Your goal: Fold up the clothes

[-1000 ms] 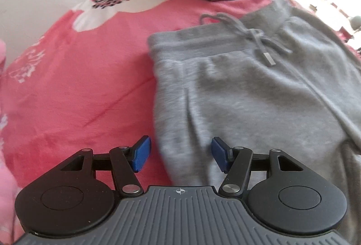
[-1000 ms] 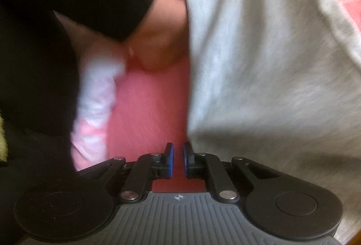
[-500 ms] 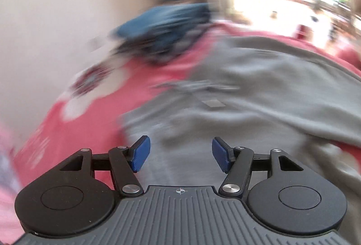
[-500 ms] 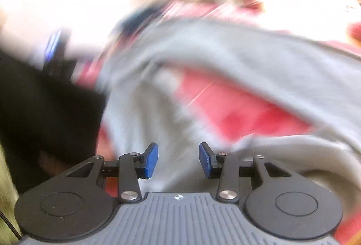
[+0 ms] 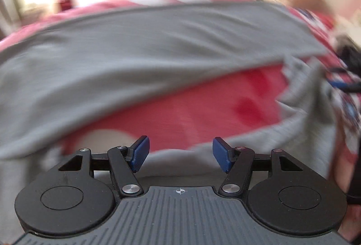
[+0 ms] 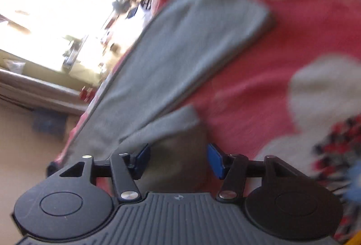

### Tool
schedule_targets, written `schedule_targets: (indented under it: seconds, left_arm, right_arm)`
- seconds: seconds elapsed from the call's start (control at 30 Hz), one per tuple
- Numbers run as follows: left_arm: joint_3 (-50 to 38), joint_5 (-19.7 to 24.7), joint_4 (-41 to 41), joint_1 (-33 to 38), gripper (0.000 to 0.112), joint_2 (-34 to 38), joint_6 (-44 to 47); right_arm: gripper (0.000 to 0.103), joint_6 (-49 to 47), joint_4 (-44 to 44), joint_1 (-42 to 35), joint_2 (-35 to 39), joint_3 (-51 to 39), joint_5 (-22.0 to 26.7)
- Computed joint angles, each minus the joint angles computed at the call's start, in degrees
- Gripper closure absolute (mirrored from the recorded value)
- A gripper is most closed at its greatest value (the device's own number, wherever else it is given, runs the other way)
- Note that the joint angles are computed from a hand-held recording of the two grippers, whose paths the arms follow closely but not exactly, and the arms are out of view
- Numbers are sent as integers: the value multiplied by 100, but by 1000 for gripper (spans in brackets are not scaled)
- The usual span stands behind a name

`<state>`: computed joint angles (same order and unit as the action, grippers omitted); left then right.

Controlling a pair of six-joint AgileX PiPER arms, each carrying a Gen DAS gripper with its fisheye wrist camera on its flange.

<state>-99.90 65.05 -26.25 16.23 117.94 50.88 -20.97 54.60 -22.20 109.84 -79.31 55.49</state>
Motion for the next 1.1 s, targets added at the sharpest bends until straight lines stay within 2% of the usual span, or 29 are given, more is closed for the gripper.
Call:
schedule_targets:
  seconds: [0.13, 0.27, 0.33, 0.43, 0.57, 0.67, 0.73, 0.8, 0.83, 0.97, 1.03, 1.1]
  left_arm:
    - [243, -212, 106, -341, 50, -4, 126]
    - [150, -248, 188, -469, 50, 94, -100]
    - [122, -260, 248, -503, 50, 131, -199]
    - [239, -425, 397, -549, 50, 96, -275]
    - [300, -460, 430, -534, 50, 87, -405]
    - [344, -508, 446, -530, 50, 81, -431]
    - [365, -521, 416, -514, 50, 77, -431]
    - [373, -521, 395, -495, 50, 76, -441]
    - [378, -531, 388, -494, 50, 76, -446]
    - [394, -557, 366, -480, 50, 87, -467]
    - [387, -550, 367, -474, 50, 98, -488]
    - [377, -544, 380, -481, 50, 105, -511]
  right_arm:
    - [51, -996, 480, 912, 232, -616, 263]
    - [51, -2109, -268, 1961, 361, -1549, 714]
    - [50, -2868, -546, 2199, 116, -1434, 776]
    - [49, -3494, -279, 2052, -488, -679, 742]
    - [49, -2579, 315, 1384, -486, -444, 601]
    - [49, -1817, 289, 1116, -315, -427, 112]
    - [49, -1542, 69, 1073, -72, -605, -2]
    - [49, -1452, -187, 1049, 111, -763, 126]
    - [49, -1505, -91, 951, 184, -760, 279]
    - [37, -1914, 412, 586, 349, -525, 753]
    - [35, -2121, 675, 438, 384, -371, 921]
    - [35, -1846, 827, 403, 521, -402, 931]
